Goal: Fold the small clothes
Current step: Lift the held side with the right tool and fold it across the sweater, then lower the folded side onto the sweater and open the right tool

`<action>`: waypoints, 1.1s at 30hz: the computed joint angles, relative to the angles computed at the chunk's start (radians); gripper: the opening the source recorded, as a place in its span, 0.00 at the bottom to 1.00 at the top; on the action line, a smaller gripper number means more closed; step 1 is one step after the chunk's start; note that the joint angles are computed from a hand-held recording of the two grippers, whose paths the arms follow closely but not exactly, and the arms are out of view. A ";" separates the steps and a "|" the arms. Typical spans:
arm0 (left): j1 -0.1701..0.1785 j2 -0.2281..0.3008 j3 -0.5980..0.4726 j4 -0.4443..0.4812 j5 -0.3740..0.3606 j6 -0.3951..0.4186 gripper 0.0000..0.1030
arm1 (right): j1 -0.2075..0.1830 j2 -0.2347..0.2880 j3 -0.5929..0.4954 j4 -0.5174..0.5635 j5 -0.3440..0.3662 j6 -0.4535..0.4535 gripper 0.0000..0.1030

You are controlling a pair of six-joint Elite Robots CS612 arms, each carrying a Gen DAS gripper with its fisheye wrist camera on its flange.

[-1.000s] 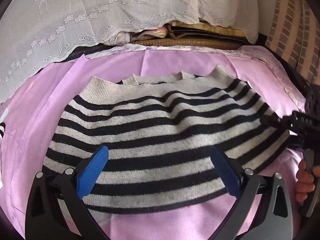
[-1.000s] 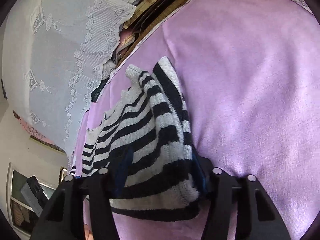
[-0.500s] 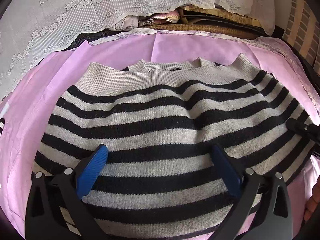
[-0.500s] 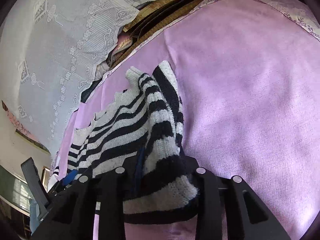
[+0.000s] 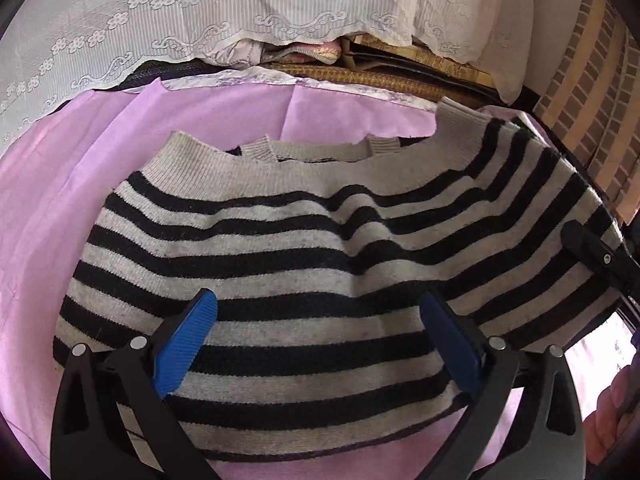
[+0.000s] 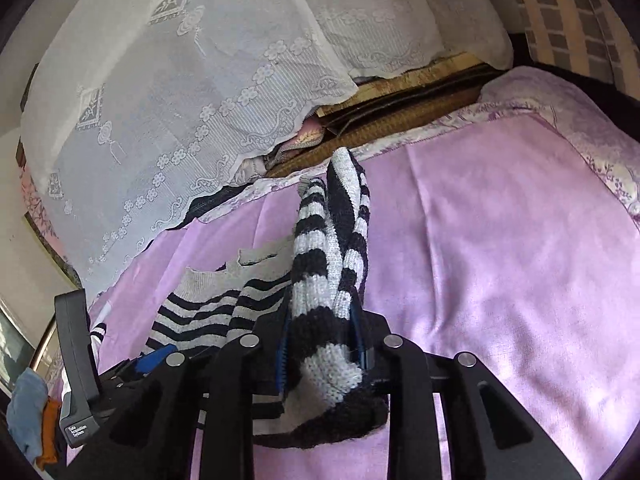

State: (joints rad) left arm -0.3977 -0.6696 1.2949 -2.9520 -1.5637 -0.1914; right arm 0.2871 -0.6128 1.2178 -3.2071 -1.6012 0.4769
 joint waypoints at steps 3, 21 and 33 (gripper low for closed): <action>0.002 0.004 -0.016 0.038 -0.031 -0.002 0.96 | 0.025 -0.003 -0.007 -0.010 -0.026 -0.065 0.24; 0.055 0.007 -0.063 0.051 -0.042 -0.071 0.82 | 0.118 0.093 -0.246 0.136 -0.138 -0.191 0.24; 0.163 0.006 -0.037 0.019 -0.028 -0.174 0.76 | 0.180 0.311 -0.690 0.400 -0.007 -0.260 0.12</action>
